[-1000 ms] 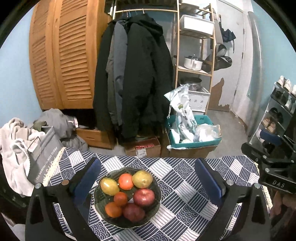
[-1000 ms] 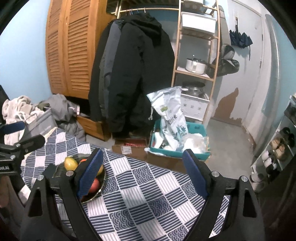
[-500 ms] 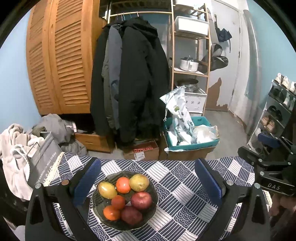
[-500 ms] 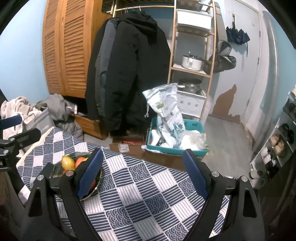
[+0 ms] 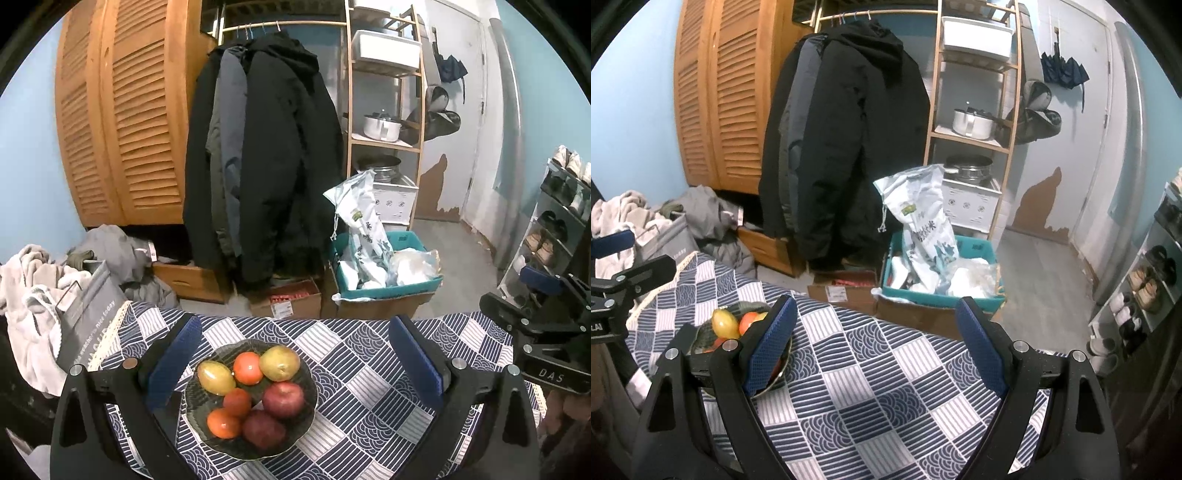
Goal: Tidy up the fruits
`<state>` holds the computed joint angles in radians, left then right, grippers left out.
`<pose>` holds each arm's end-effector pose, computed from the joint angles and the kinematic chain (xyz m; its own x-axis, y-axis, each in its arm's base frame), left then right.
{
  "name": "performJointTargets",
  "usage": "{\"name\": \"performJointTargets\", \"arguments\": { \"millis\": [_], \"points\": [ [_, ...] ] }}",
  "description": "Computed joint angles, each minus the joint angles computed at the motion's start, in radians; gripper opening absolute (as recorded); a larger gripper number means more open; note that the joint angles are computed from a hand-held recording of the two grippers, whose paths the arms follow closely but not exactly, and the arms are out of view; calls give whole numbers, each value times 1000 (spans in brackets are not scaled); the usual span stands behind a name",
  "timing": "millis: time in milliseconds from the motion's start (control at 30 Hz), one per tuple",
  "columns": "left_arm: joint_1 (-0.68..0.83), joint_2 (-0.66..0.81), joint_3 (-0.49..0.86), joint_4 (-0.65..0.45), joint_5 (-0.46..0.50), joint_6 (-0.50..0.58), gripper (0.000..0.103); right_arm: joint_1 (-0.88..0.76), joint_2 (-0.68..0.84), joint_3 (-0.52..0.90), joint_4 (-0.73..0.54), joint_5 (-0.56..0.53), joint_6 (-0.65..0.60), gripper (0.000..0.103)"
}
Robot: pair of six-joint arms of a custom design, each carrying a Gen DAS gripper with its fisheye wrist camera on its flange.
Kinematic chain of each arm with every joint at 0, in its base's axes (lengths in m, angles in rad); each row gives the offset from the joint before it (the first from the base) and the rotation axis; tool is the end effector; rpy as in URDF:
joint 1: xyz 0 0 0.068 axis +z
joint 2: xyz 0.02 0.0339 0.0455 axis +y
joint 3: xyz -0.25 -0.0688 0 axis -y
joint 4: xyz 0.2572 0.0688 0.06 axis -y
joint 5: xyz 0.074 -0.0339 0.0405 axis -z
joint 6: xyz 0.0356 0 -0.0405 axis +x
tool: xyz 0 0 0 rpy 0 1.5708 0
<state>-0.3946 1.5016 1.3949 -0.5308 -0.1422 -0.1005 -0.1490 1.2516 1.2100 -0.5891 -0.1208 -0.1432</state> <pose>0.3275 -0.1309 0.3302 -0.5743 0.1316 -0.8080 0.2189 0.9757 0.0033 0.2868 -0.0387 0.3356 -0.5845 -0.0555 -0.8095 -0.0326 0.9985 -0.0449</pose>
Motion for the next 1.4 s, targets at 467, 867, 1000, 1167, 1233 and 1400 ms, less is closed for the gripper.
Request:
{"name": "performJointTargets", "arguments": {
  "millis": [467,867,1000,1167,1233,1400],
  "points": [
    [-3,7,-5,6,-22,0,102,-17,-20,-25,18,-13,-4,86],
    [-5,9,-6,-13,-18,-4,102,-18,-26,-25,10,-15,-11,86],
    [-6,16,9,-31,-16,-8,102,-13,-23,-23,8,-10,-6,86],
    [-8,25,27,-42,-22,-13,102,-10,-28,-22,4,-8,-2,86],
    [-6,28,29,-45,-14,-19,102,-10,-29,-23,4,-8,-3,86],
    [-10,30,29,-50,-26,-22,102,-12,-27,-19,-4,-8,-10,86]
  ]
}}
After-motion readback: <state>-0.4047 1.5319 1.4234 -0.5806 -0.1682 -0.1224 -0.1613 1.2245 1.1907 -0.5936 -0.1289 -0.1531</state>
